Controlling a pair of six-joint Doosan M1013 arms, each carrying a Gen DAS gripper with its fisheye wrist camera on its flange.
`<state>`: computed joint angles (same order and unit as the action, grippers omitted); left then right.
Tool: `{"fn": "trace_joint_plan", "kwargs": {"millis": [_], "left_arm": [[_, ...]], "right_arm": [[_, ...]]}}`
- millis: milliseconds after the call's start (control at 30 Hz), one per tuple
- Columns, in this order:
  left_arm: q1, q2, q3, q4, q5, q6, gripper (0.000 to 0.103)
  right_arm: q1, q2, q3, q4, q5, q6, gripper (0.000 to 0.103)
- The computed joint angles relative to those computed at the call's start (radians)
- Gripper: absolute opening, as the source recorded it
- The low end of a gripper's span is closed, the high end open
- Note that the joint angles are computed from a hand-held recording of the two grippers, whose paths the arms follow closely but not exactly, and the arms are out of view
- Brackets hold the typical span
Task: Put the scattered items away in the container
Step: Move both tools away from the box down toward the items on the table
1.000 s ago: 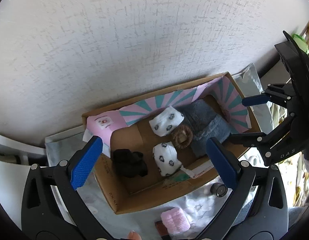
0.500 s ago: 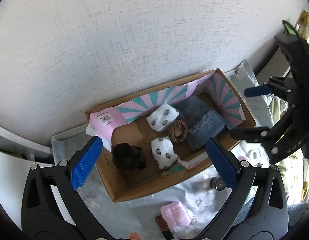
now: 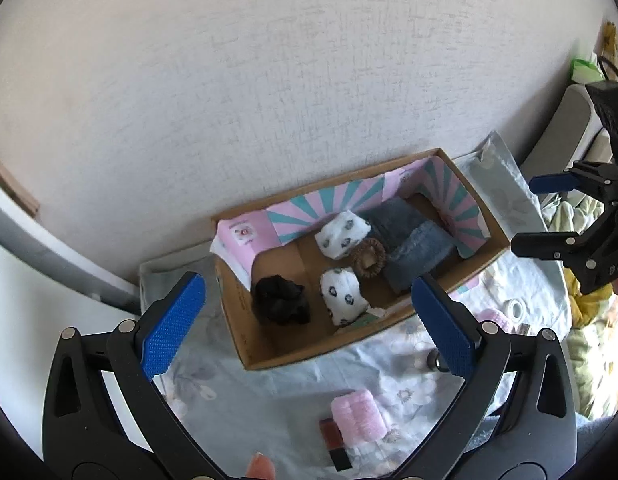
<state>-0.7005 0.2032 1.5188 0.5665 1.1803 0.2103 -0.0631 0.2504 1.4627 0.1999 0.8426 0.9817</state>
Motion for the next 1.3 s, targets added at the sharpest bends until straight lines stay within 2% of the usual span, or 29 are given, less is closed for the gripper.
{"fn": "trace_joint_plan", "kwargs": {"millis": [67, 133, 267, 467, 600, 733, 833, 1233, 1300], "left_arm": [[-0.005, -0.006, 0.013, -0.012, -0.004, -0.013, 0.103], [-0.01, -0.014, 0.033, -0.03, -0.004, -0.038, 0.103], [-0.019, -0.043, 0.088, -0.067, -0.036, -0.097, 0.103], [-0.066, -0.094, 0.166, -0.049, -0.062, -0.193, 0.103], [-0.092, -0.094, 0.193, -0.058, -0.046, -0.205, 0.102], [-0.114, -0.093, 0.226, -0.071, -0.098, -0.244, 0.101], [-0.143, -0.079, 0.235, -0.061, -0.101, -0.254, 0.101], [-0.187, 0.007, 0.25, -0.145, -0.143, -0.237, 0.096], [-0.192, 0.016, 0.255, -0.15, -0.149, -0.241, 0.095]], "right_arm": [[-0.01, -0.014, 0.021, 0.009, -0.024, -0.008, 0.103], [-0.008, -0.023, 0.038, -0.051, -0.048, 0.04, 0.103], [-0.022, -0.024, 0.055, -0.086, -0.038, 0.071, 0.103], [-0.056, -0.045, 0.098, -0.067, -0.043, 0.065, 0.103], [-0.069, -0.052, 0.133, -0.063, -0.05, 0.056, 0.103], [-0.078, -0.062, 0.17, -0.041, -0.075, 0.015, 0.103], [-0.084, -0.065, 0.196, -0.026, -0.078, -0.018, 0.103], [-0.032, -0.037, 0.243, -0.211, -0.085, 0.048, 0.102], [-0.015, -0.033, 0.251, -0.274, -0.097, 0.064, 0.102]]}}
